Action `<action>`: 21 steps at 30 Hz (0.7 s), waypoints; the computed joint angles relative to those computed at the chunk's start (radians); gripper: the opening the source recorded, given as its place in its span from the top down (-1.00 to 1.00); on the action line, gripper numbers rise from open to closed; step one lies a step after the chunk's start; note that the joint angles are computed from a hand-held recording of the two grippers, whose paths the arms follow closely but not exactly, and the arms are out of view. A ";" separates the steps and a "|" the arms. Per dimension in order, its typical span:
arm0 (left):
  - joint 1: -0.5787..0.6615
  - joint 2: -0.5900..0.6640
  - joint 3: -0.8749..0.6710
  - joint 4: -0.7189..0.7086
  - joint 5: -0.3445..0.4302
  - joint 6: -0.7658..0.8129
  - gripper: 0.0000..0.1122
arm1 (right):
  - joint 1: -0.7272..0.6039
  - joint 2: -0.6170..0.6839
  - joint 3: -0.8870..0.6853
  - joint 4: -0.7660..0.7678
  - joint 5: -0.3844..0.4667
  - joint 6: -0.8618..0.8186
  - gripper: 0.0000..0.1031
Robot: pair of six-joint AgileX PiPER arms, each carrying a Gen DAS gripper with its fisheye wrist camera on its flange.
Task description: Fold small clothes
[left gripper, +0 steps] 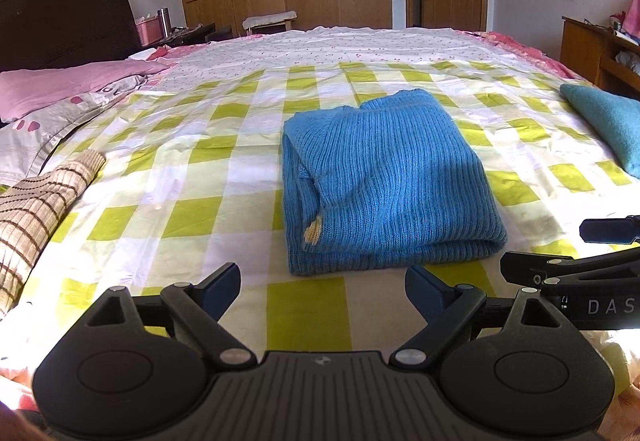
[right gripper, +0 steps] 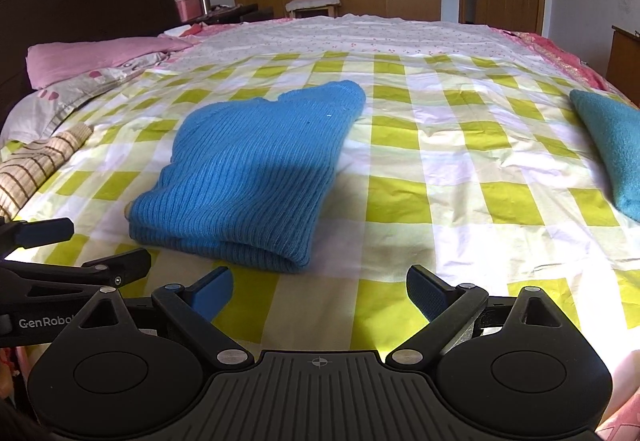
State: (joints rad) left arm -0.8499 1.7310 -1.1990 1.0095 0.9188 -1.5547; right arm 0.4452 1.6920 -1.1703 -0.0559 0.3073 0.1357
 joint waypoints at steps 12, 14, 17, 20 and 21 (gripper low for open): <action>-0.006 -0.002 0.007 0.011 0.001 -0.012 -0.67 | -0.013 0.003 -0.004 0.085 0.010 -0.075 -0.85; -0.006 -0.002 0.007 0.011 0.000 -0.013 -0.67 | -0.013 0.003 -0.004 0.085 0.010 -0.075 -0.85; -0.005 -0.002 0.007 0.009 -0.002 -0.013 -0.67 | -0.013 0.004 -0.004 0.085 0.009 -0.075 -0.85; -0.006 -0.002 0.006 0.008 -0.002 -0.014 -0.67 | -0.013 0.004 -0.003 0.087 0.011 -0.074 -0.85; -0.006 -0.001 0.005 0.007 -0.002 -0.012 -0.67 | -0.013 0.004 -0.003 0.087 0.011 -0.074 -0.85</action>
State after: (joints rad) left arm -0.8555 1.7299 -1.1940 1.0160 0.9166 -1.5670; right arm 0.4327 1.6958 -1.1737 0.0307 0.3180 0.0616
